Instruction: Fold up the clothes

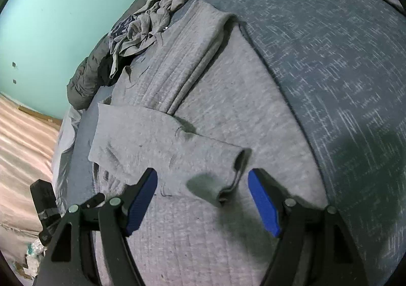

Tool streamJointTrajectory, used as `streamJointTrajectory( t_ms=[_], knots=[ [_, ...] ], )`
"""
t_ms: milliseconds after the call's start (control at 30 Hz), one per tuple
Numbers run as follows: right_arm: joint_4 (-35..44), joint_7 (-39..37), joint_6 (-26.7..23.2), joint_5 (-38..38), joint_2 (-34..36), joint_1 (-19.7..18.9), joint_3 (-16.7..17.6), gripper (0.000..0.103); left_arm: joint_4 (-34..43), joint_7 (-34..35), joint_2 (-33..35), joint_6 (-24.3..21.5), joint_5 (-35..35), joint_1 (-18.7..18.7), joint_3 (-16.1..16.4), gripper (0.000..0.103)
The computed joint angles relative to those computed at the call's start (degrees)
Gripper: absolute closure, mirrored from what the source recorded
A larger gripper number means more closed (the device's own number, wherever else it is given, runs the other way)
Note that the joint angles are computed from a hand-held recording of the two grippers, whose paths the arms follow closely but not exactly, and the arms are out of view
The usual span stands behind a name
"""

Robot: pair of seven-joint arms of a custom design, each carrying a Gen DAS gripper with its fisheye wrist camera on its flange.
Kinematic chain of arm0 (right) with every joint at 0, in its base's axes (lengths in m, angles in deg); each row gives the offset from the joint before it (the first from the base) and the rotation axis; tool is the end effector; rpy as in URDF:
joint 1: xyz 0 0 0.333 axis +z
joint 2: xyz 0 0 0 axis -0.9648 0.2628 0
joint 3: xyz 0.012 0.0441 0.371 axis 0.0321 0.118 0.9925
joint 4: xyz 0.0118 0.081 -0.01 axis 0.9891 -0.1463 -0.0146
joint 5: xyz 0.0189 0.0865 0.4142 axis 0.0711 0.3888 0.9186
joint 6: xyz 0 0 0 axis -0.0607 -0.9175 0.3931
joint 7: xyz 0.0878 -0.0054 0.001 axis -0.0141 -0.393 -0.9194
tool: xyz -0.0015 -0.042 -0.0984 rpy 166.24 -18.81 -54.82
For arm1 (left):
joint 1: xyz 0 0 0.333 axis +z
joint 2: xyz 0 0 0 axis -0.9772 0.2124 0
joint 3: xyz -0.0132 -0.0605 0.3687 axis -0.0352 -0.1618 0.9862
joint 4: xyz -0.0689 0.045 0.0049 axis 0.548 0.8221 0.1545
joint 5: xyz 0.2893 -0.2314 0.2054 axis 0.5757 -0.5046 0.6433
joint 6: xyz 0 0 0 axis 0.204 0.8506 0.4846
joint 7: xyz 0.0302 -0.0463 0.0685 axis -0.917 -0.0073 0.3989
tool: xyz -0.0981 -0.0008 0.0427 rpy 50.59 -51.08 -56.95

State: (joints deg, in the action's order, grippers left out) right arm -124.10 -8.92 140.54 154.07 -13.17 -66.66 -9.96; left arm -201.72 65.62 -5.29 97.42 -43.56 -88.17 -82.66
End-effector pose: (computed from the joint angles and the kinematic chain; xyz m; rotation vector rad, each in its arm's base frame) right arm 0.4970 0.0362 0.3882 -1.6311 1.7410 0.2393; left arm 0.4076 -0.1623 0.3942 -2.2987 1.7692 -0.7704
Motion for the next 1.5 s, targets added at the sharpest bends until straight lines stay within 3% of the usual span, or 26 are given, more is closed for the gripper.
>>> streamJointTrajectory(
  t_ms=[67,133,267,300,633,767,900,967,1067,1233,1267,1300,1367,1500],
  knots=[
    [0.3,0.0,0.4,-0.1,0.6,0.2,0.3,0.028,-0.8,-0.6,0.1,0.7,0.1,0.2,-0.4,0.048],
    [0.4,0.2,1.3,-0.2,1.1,0.3,0.6,0.036,-1.5,-1.1,0.4,1.8,0.1,0.3,-0.6,0.048],
    [-0.3,-1.2,3.0,-0.2,0.8,0.9,0.9,0.082,-2.2,-2.9,0.9,3.1,1.3,1.5,-1.9,0.048],
    [-0.4,-2.2,2.6,0.5,0.6,0.9,0.8,0.088,-2.2,-3.2,1.0,3.2,1.6,1.6,-2.0,0.048],
    [-2.3,-13.4,1.9,13.6,-5.6,0.7,-1.1,0.094,-3.9,-9.2,-3.3,4.1,3.9,5.0,-3.7,0.047],
    [-2.5,-16.7,1.0,16.4,-6.9,0.4,-1.4,0.094,-4.4,-14.0,-7.7,2.8,9.9,16.7,-10.0,0.047],
    [-2.3,-18.0,0.3,18.8,-6.4,-0.3,-1.6,0.094,-2.6,-17.0,-7.0,-0.5,16.6,24.8,-12.3,0.047],
    [-2.1,-18.6,0.4,19.7,-6.3,-0.7,-1.5,0.097,-2.1,-17.4,-5.6,-1.3,19.6,26.4,-11.6,0.047],
    [-1.6,-19.1,0.7,19.2,-6.1,-1.2,-1.2,0.098,-0.6,-18.7,-2.9,-1.6,24.6,28.5,-11.5,0.047],
    [-0.2,-12.1,0.1,10.0,-2.8,-1.5,-0.8,0.098,-0.2,-19.7,-1.3,-0.8,27.1,26.1,-7.7,0.047],
    [0.2,-10.0,0.8,8.3,-2.0,-1.5,-0.5,0.091,-0.3,-19.8,-1.2,-0.6,27.3,25.8,-7.2,0.047],
    [0.5,-7.9,1.4,6.6,-1.2,-1.4,-0.3,0.069,-0.5,-19.8,-1.1,-0.6,27.8,25.6,-7.0,0.047],
    [1.2,-3.8,2.7,3.2,0.4,-1.2,0.1,0.037,-0.6,-20.0,-1.3,-1.3,29.2,25.7,-7.1,0.047],
    [2.3,-4.1,3.9,2.4,2.3,-0.4,0.8,0.037,-0.7,-20.7,-0.8,-0.9,30.8,25.5,-6.8,0.047]
  ],
)
